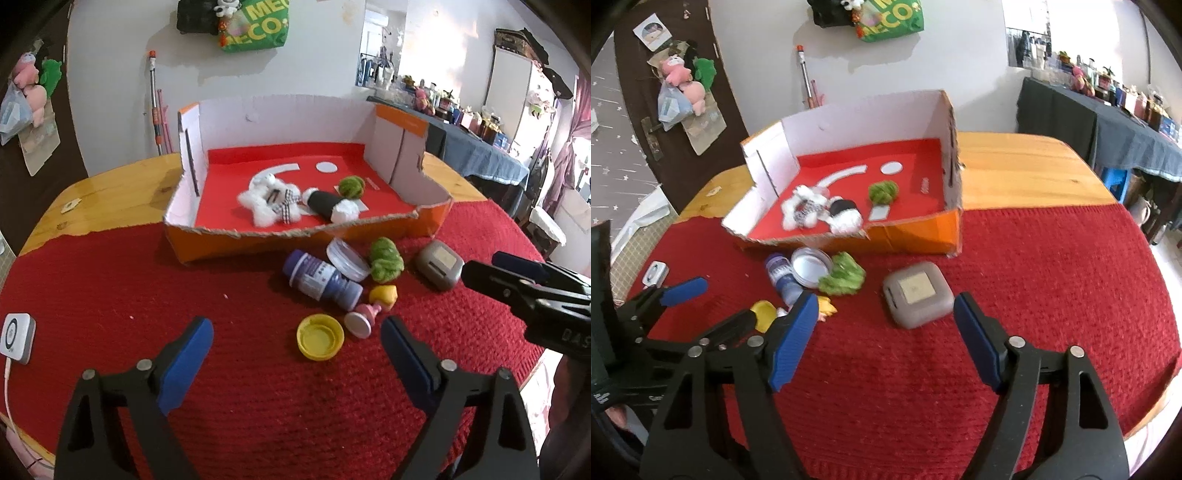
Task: Organize objects
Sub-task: 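Grasp the yellow bottle cap with the left tool while the right tool grasps the grey case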
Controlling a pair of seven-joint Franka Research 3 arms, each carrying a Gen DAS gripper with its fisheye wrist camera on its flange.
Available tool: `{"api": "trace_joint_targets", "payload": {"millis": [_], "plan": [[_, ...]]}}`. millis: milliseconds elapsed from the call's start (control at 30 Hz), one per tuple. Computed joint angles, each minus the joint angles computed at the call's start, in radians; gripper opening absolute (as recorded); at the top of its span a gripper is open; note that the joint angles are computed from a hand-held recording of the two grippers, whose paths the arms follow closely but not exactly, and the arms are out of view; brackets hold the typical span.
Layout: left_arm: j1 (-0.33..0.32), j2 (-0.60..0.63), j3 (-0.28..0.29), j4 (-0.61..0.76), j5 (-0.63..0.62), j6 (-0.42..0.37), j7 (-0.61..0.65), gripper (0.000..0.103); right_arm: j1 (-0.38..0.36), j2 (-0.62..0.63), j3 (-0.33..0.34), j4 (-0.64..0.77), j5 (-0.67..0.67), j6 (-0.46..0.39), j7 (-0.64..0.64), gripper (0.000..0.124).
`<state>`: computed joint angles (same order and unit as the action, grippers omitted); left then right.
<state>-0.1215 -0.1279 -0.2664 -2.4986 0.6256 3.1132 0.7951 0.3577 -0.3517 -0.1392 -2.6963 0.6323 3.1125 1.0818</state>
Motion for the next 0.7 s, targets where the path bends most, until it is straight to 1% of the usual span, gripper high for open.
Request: {"api": "trace_joint_targets", "payload": {"millis": [133, 200, 367, 433, 467, 500, 567, 600, 667, 700], "plan": [[-0.01, 0.021, 0.004, 0.003, -0.007, -0.001, 0.009, 0.088, -0.001, 0.027, -0.013, 0.003, 0.006, 0.001, -0.008, 0.068], [-0.021, 0.03, 0.013, 0.004, -0.023, -0.002, 0.025, 0.087, -0.006, 0.04, -0.015, 0.008, 0.009, 0.002, -0.012, 0.066], [-0.041, 0.053, 0.031, 0.006, -0.066, -0.002, 0.065, 0.086, 0.007, 0.082, -0.036, 0.034, 0.043, -0.002, -0.048, 0.066], [-0.047, 0.062, 0.036, 0.009, -0.082, -0.001, 0.083, 0.083, 0.016, 0.098, -0.042, 0.046, 0.069, -0.009, -0.072, 0.065], [-0.047, 0.065, 0.035, 0.011, -0.08, -0.001, 0.084, 0.082, 0.016, 0.106, -0.04, 0.052, 0.081, -0.011, -0.084, 0.065], [-0.031, 0.068, 0.025, 0.017, -0.032, -0.003, 0.044, 0.081, 0.014, 0.114, -0.036, 0.058, 0.092, -0.011, -0.095, 0.065], [-0.016, 0.074, 0.02, 0.027, 0.036, -0.002, -0.009, 0.078, 0.007, 0.13, -0.024, 0.071, 0.111, -0.017, -0.112, 0.065], [-0.019, 0.076, 0.024, 0.029, 0.038, 0.0, -0.01, 0.075, 0.003, 0.14, -0.018, 0.078, 0.12, -0.019, -0.12, 0.065], [-0.021, 0.079, 0.031, 0.033, 0.045, 0.002, -0.017, 0.07, -0.02, 0.159, 0.008, 0.09, 0.122, -0.019, -0.12, 0.06], [-0.022, 0.079, 0.035, 0.033, 0.046, 0.005, -0.017, 0.063, -0.035, 0.166, 0.025, 0.092, 0.114, -0.011, -0.112, 0.057]]}}
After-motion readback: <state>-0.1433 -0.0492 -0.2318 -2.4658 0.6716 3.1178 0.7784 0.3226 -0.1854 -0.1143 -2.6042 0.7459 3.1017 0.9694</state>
